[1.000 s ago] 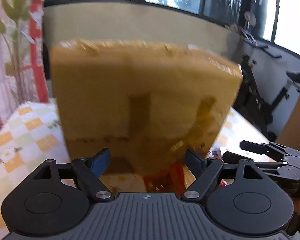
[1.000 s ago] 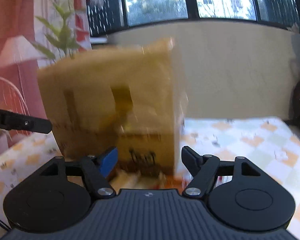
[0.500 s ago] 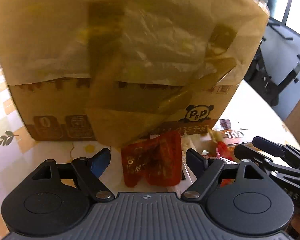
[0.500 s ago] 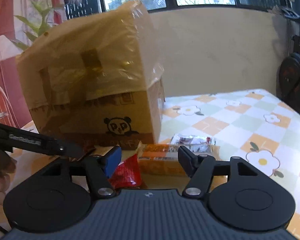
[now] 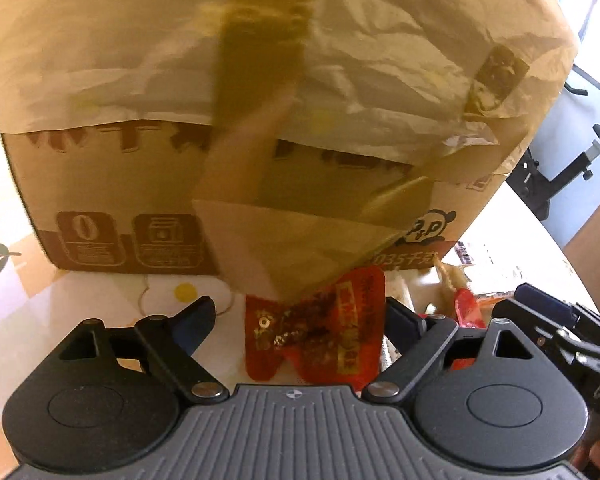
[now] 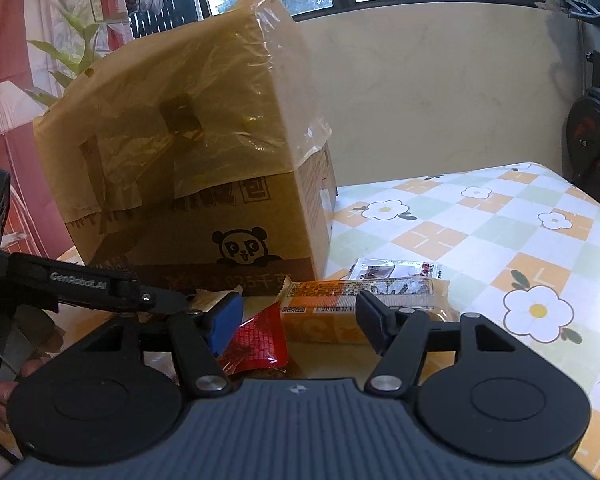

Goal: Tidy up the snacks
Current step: 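Grasp the red snack packet with the left tool while the right tool grasps a small yellow packet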

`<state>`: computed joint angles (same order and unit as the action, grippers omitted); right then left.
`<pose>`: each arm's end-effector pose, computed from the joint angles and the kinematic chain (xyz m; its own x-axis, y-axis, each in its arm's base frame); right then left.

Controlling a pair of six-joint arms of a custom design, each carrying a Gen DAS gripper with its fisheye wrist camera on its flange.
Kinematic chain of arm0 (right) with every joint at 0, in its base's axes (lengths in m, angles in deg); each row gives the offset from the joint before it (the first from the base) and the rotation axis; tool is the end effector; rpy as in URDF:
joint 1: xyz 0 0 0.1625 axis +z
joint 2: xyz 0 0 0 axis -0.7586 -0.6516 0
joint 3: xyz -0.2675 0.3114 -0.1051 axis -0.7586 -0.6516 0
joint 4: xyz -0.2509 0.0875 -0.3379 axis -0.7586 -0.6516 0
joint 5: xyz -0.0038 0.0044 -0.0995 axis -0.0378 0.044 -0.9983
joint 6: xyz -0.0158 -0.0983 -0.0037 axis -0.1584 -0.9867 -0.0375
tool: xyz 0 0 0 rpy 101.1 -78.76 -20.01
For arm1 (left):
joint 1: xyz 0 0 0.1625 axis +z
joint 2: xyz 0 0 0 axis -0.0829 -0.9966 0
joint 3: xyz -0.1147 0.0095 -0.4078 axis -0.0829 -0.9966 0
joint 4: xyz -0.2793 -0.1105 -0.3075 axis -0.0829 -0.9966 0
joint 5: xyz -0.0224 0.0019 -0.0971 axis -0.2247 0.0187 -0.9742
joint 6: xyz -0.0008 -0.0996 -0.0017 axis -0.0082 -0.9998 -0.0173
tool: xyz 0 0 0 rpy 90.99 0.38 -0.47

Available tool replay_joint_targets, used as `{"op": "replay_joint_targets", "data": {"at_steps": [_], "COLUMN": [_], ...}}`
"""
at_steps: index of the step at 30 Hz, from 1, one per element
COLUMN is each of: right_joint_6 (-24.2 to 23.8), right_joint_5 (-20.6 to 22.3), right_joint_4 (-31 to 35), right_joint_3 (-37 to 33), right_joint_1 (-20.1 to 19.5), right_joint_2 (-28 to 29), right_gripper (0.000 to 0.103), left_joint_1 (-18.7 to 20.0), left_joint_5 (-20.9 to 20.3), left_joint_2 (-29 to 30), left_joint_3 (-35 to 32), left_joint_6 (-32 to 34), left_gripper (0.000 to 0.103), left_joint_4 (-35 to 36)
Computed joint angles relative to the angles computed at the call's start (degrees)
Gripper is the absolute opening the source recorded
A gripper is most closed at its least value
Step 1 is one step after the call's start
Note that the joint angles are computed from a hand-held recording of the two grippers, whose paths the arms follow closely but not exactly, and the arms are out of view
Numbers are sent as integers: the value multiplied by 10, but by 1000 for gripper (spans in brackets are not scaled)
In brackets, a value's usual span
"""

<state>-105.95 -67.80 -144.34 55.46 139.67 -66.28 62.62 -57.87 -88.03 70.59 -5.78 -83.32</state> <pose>0.1064 -0.6746 0.2653 -0.8661 0.1059 0.4885 -0.3961 0.4509 -0.7999 -0.3198 -0.8468 0.0103 -0.7854 0.4018 -0.4709 0.5843 0.7322 -0.3499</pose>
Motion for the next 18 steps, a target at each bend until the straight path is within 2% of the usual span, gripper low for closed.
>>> {"op": "replay_joint_targets", "data": {"at_steps": [1,3,9,14,18], "right_joint_6": [1,2,1,0,0], "right_joint_5": [1,3,2,1,1], "right_joint_4": [1,3,4,5,7], "right_joint_3": [-1,-1,-2,-2,-2], "right_joint_1": [-1,-1,0,0,0], "right_joint_2": [0,0,1,1,0], "right_gripper": [66,66,66,66,66], "left_joint_1": [2,7,14,17,16], "left_joint_5": [2,1,7,14,25], "left_joint_2": [-4,-10,-17,-11,-8], "left_joint_3": [3,6,7,-1,-6], "left_joint_6": [1,-1,8,47,67], "left_gripper": [87,77,77,77,82], "left_joint_4": [0,1,-4,-12,-12]}}
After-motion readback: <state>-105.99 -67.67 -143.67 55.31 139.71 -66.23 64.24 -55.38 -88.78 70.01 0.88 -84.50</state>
